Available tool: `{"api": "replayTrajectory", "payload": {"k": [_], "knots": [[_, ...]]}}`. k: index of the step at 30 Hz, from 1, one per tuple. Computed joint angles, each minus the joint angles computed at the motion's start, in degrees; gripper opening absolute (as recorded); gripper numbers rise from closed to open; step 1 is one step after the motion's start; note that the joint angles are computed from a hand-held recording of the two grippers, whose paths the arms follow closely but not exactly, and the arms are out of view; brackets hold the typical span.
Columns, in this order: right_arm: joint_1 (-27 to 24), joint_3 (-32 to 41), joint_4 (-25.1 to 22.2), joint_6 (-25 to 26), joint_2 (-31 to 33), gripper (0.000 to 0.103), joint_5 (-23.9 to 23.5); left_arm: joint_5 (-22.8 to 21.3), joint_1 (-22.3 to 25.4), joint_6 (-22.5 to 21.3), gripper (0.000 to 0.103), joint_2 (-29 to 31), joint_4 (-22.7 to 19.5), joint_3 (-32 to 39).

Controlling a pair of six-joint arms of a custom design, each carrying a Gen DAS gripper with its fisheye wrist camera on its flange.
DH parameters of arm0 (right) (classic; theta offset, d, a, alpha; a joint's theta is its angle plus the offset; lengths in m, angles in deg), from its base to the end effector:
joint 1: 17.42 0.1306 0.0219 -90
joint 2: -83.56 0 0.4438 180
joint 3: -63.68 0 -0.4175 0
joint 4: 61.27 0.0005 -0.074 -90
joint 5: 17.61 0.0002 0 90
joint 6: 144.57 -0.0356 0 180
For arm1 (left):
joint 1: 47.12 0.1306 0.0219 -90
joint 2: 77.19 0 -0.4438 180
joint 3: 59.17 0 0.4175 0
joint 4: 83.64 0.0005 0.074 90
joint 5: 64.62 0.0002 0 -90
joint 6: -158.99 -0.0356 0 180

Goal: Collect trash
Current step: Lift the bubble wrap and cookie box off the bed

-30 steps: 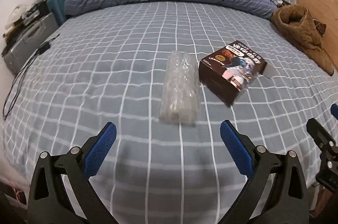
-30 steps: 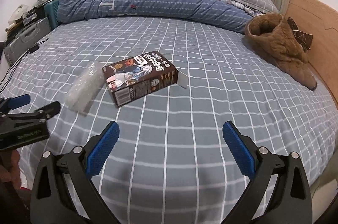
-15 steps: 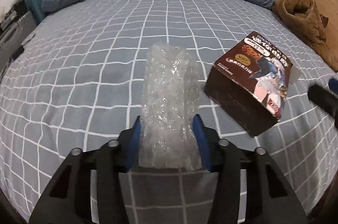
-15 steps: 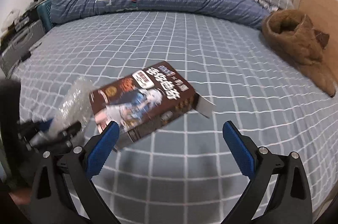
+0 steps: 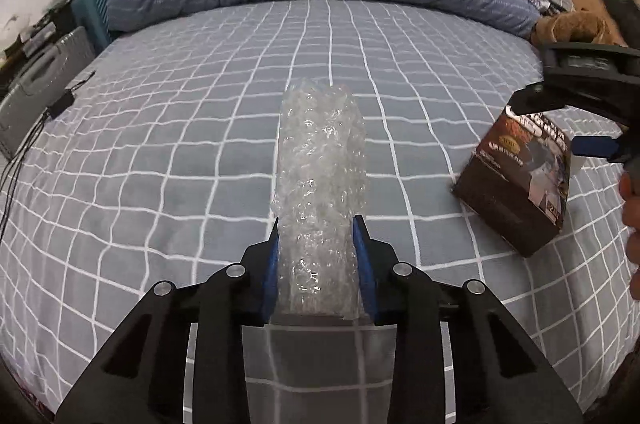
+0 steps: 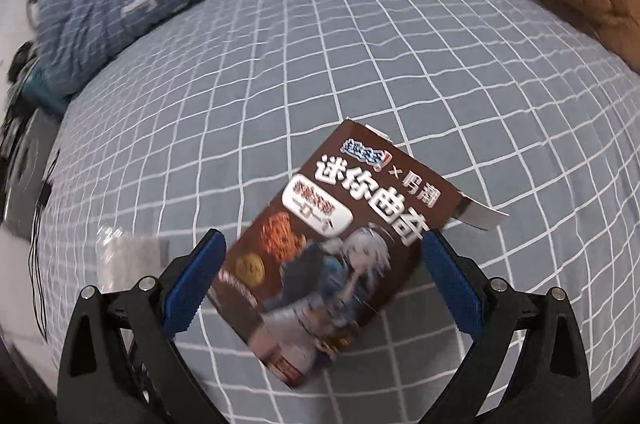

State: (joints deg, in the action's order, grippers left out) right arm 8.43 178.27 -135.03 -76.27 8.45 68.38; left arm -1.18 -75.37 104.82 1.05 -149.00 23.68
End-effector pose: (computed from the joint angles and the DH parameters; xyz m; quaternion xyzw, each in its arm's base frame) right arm 0.5348 0.2613 0.5313 -0.0431 0.9730 0.1216 0.1915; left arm 0.3589 -0.1753 0.5062 -0.1201 0.9358 0.0580 0.3262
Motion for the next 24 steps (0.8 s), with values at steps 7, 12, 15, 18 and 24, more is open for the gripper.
{"api": "replayTrajectory", "payload": {"k": [7, 12, 15, 18, 24], "knots": [[1.9, 6.9, -6.7, -4.2, 5.2, 0.094, 6.5, -0.1, 0.9, -2.0, 0.032, -0.9, 0.1, -0.6], [2.1, 9.7, -11.1, -6.6, 7.4, 0.094, 10.3, -0.7, 0.5, -2.5, 0.032, -1.1, -0.3, -0.8], [2.1, 10.8, -12.2, -7.4, 8.1, 0.094, 10.6, -0.4, 0.6, -2.8, 0.032, -1.1, -0.2, -0.7], [2.3, 11.2, -12.8, -8.7, 8.5, 0.094, 11.4, -0.4, 0.3, -3.0, 0.032, -1.0, -0.3, -0.4], [3.3, 11.2, -13.9, -9.8, 9.2, 0.097, 13.9, -0.4, -0.1, -2.9, 0.032, -1.0, -0.3, -0.4]]}}
